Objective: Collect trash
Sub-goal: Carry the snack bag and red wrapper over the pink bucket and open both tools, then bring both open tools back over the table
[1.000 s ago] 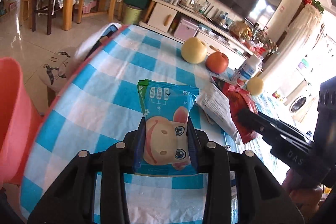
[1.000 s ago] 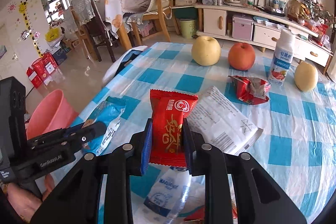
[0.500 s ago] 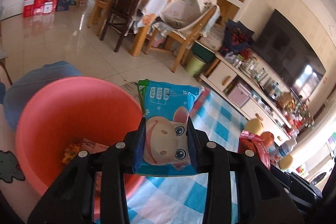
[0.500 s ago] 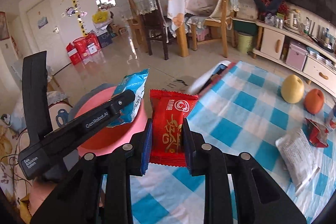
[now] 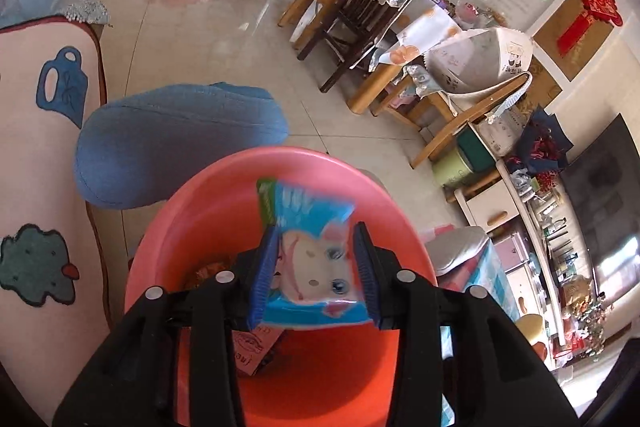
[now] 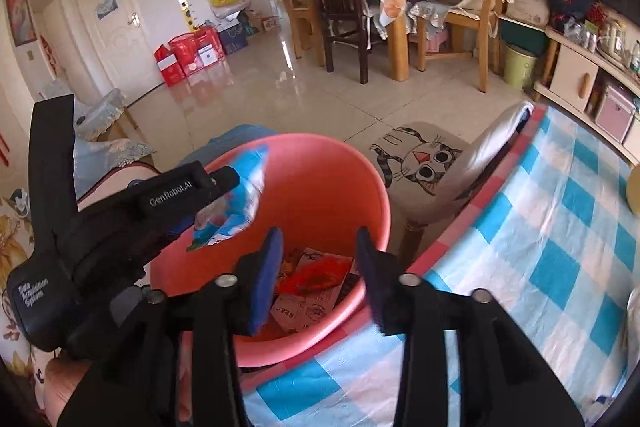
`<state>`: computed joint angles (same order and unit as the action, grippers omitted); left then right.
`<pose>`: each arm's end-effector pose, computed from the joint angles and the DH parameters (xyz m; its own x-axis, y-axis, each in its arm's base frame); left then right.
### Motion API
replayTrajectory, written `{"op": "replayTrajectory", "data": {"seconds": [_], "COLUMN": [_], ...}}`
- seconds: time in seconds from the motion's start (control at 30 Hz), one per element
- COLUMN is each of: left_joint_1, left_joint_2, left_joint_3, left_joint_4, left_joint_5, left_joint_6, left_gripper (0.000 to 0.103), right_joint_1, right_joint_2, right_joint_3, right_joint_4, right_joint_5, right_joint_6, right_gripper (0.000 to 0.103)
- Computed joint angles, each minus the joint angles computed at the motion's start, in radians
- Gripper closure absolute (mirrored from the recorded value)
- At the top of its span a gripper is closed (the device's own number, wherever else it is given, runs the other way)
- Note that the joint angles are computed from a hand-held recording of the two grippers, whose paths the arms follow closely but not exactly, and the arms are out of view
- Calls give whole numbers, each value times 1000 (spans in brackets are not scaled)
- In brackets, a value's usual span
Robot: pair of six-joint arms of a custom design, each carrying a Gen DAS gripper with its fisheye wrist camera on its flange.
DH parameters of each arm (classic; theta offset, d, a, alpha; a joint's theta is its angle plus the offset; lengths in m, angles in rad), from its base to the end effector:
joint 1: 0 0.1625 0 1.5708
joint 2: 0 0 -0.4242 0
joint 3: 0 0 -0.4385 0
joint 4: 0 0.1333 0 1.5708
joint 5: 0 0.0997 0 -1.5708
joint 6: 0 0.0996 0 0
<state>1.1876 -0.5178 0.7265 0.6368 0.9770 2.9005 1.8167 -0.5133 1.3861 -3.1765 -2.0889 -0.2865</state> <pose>-0.1155 -0.7920 0.1537 -0.9480 -0.1991 -0.2482 0.0550 0.6658 -0.7441 0.2721 -0.7393 0.0372 -0.8345 -0.0983 0.5421 -0.4345 0.7225 -0.5377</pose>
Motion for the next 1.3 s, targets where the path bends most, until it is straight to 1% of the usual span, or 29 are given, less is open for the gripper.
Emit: {"op": "replayTrajectory", "data": {"seconds": [0.07, 0.1, 0.13, 0.17, 0.23, 0.3, 0.4, 0.47, 0.57, 0.63, 0.73, 0.87, 0.93, 1.17, 1.3], "left_joint_1": [-13, -21, -26, -30, -32, -33, -40, -45, -55, -62, -76, -95, -108, -138, -158], "left_joint_2": [-11, -22, -25, -28, -26, -43, -54, -67, -73, -78, -70, -68, -67, -74, -91], "left_joint_3": [30, 55, 65, 75, 79, 111, 140, 171, 199, 218, 222, 243, 254, 296, 348], "left_joint_4": [-56, -92, -107, -118, -128, -152, -180, -202, -232, -238, -216, -202, -204, -198, -226], "left_joint_5": [-42, -60, -63, -61, -51, -16, 35, 76, 127, 163, 195, 220, 216, 236, 246], "left_joint_6": [52, 87, 109, 130, 161, 180, 230, 265, 315, 340, 359, 401, 414, 470, 499], "left_gripper": [35, 31, 27, 25, 21, 20, 18, 14, 13, 12, 12, 12, 12, 12, 12], "right_joint_1": [0, 0, 4, 6, 10, 5, 9, 11, 13, 16, 16, 11, 10, 0, -10], "right_joint_2": [-19, -28, -35, -40, -50, -78, -112, -133, -162, -183, -210, -248, -264, -317, -341], "right_joint_3": [45, 71, 91, 112, 148, 192, 251, 286, 337, 372, 417, 473, 498, 586, 629], "right_joint_4": [-57, -91, -125, -164, -226, -259, -308, -344, -394, -429, -476, -524, -552, -629, -676], "right_joint_5": [-14, -29, -51, -73, -107, -121, -147, -165, -174, -184, -193, -191, -192, -191, -191], "right_joint_6": [3, -4, -14, -29, -51, -58, -72, -88, -90, -93, -91, -73, -69, -47, -41], "right_gripper": [35, 30, 28, 23, 19, 14, 14, 13, 12, 11, 10, 10, 10, 10, 10]}}
